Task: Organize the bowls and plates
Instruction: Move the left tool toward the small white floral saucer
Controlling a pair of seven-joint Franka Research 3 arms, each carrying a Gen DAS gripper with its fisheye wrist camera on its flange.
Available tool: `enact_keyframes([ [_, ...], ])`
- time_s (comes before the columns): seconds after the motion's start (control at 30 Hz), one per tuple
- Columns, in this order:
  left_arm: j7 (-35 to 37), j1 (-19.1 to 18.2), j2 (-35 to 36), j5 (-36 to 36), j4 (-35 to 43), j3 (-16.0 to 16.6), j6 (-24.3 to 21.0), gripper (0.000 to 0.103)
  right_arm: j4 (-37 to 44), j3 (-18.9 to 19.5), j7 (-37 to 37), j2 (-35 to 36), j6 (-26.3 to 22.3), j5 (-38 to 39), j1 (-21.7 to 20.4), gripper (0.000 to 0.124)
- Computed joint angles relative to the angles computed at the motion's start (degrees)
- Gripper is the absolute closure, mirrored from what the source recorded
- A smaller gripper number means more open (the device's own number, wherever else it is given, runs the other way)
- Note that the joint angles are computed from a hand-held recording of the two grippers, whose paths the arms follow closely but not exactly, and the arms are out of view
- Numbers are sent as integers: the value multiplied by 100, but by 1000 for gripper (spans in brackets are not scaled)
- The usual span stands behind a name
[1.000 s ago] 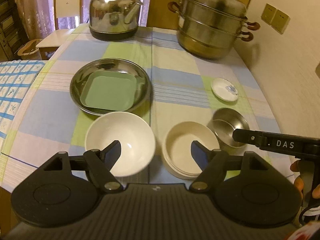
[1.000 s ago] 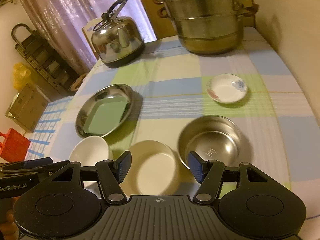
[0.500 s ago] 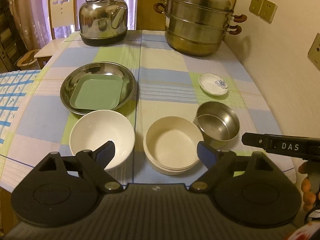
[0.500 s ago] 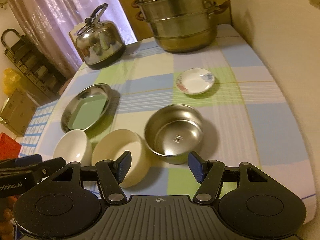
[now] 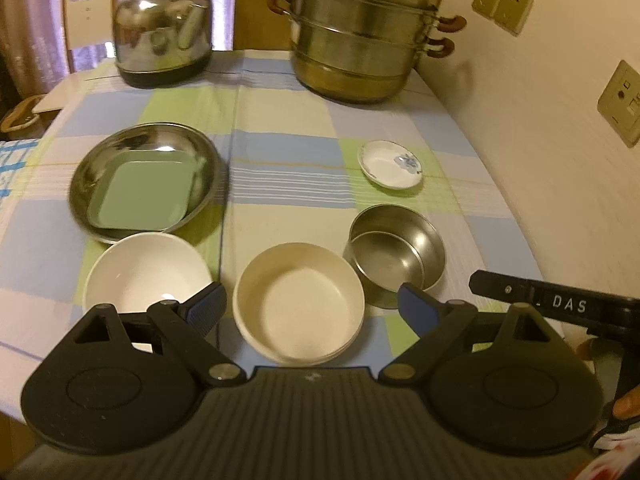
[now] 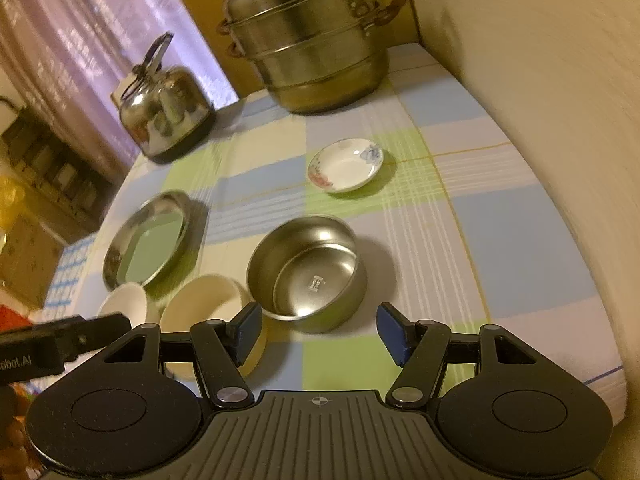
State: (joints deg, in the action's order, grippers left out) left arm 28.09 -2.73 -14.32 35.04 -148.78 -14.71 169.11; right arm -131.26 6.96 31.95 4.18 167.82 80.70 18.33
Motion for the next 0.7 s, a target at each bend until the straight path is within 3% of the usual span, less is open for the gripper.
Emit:
enact_keyframes([
  [0.13,513,-92,418,-144,283,212,133,14,188,16,155,228,320,-314,22,60],
  [0.47,1436,-162,1652,13,1412,510,248,18,835,97,1817,1016,634,-2081,-235,60],
  [0.63,2184,-234,2278,-484,1993,581,306,23,1235,127,2573,1438,654,-2694,-408,60],
  [0.7,2547,-207,2522,-785,2237,542,286,25,1431,320,2580,1611,674,-2702,-630,60],
])
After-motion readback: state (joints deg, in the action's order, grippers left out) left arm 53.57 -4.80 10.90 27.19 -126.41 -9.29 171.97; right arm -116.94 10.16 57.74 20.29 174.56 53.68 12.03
